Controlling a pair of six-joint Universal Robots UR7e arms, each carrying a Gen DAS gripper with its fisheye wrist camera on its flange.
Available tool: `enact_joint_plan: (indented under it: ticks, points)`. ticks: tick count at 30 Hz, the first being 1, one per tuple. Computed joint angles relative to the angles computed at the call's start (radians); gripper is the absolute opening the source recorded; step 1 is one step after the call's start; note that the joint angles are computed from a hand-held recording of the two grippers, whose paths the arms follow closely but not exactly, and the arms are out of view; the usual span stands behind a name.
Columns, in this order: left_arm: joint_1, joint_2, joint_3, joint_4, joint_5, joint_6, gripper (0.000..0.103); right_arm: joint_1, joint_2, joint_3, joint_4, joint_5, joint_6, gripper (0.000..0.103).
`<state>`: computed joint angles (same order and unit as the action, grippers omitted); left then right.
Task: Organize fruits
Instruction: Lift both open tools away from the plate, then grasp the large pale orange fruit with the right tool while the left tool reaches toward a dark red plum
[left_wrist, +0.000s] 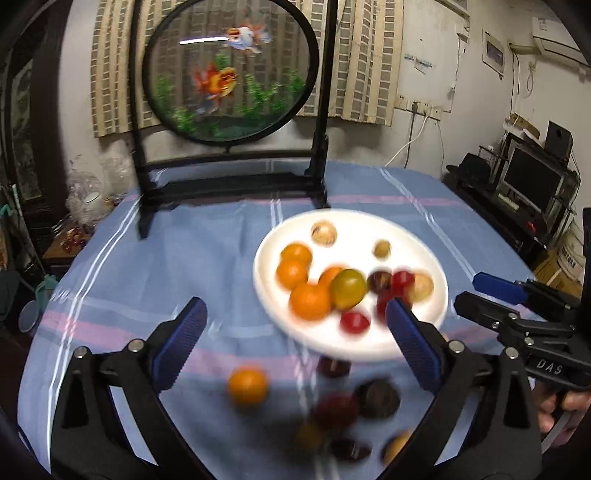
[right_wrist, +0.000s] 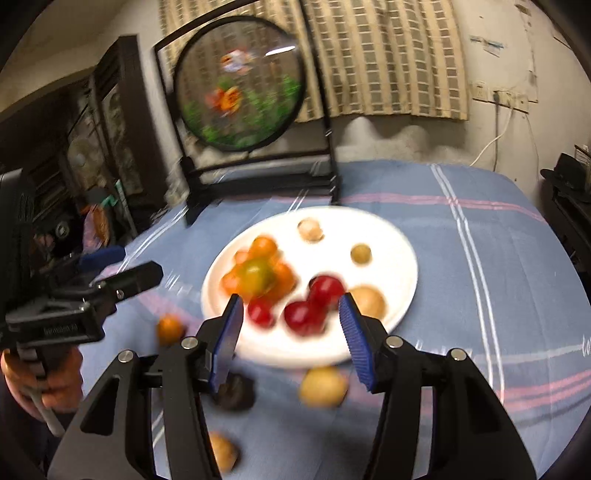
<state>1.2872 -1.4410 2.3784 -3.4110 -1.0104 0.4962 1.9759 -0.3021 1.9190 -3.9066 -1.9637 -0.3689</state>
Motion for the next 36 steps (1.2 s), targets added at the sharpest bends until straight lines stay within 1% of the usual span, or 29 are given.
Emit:
enact_joint_plan:
  ticks: [3,5,7,9,10,11,13,14,15,17,18,21,23,25,29,36]
  points:
    - [0.029,-0.091,0.104,-0.014,-0.028,-0.003,0.100,0.029,0.024,0.052,0.004,-0.016,-0.007,0.055]
    - [0.071,-0.138,0.158,-0.019,-0.069,-0.004,0.100,0.045,0.045,0.059,0.017,-0.039,-0.025,0.055]
    - [0.113,-0.163,0.193,-0.031,-0.100,0.013,0.100,0.063,0.079,0.061,0.014,-0.070,-0.057,0.055]
    - [0.147,-0.158,0.209,-0.056,-0.109,0.029,0.100,0.064,0.094,0.064,0.031,-0.080,-0.058,0.055]
    - [0.149,-0.158,0.214,-0.054,-0.079,0.019,0.100,0.062,0.096,0.068,0.060,-0.081,-0.046,0.055]
    - [0.148,-0.163,0.216,-0.056,-0.069,0.017,0.100,0.062,0.099,0.071,0.073,-0.078,-0.041,0.055]
    - [0.156,-0.161,0.226,-0.120,-0.096,0.013,0.100,0.065,0.101,0.069,0.085,-0.073,-0.046,0.055]
    - [0.156,-0.156,0.226,-0.132,-0.092,0.009,0.100,0.067,0.104,0.066,0.090,-0.072,-0.049,0.055]
    - [0.149,-0.147,0.226,-0.142,-0.074,0.009,0.100,0.067,0.105,0.065,0.093,-0.071,-0.050,0.055]
    - [0.133,-0.119,0.233,-0.184,-0.015,0.023,0.100,0.068,0.108,0.058,0.111,-0.078,-0.051,0.055]
    - [0.131,-0.115,0.232,-0.187,-0.004,0.028,0.100,0.068,0.112,0.053,0.117,-0.082,-0.051,0.055]
    - [0.133,-0.140,0.230,-0.145,-0.028,0.012,0.100,0.074,0.125,0.037,0.135,-0.102,-0.051,0.055]
    - [0.130,-0.144,0.230,-0.143,-0.027,0.013,0.100,0.078,0.133,0.030,0.131,-0.114,-0.057,0.055]
    - [0.128,-0.145,0.232,-0.146,-0.022,0.012,0.100,0.079,0.136,0.030,0.124,-0.118,-0.058,0.055]
    - [0.136,-0.163,0.223,-0.094,-0.036,-0.014,0.100,0.078,0.140,0.020,0.127,-0.115,-0.052,0.055]
    - [0.131,-0.157,0.227,-0.106,-0.029,-0.006,0.100,0.083,0.152,0.004,0.132,-0.140,-0.055,0.055]
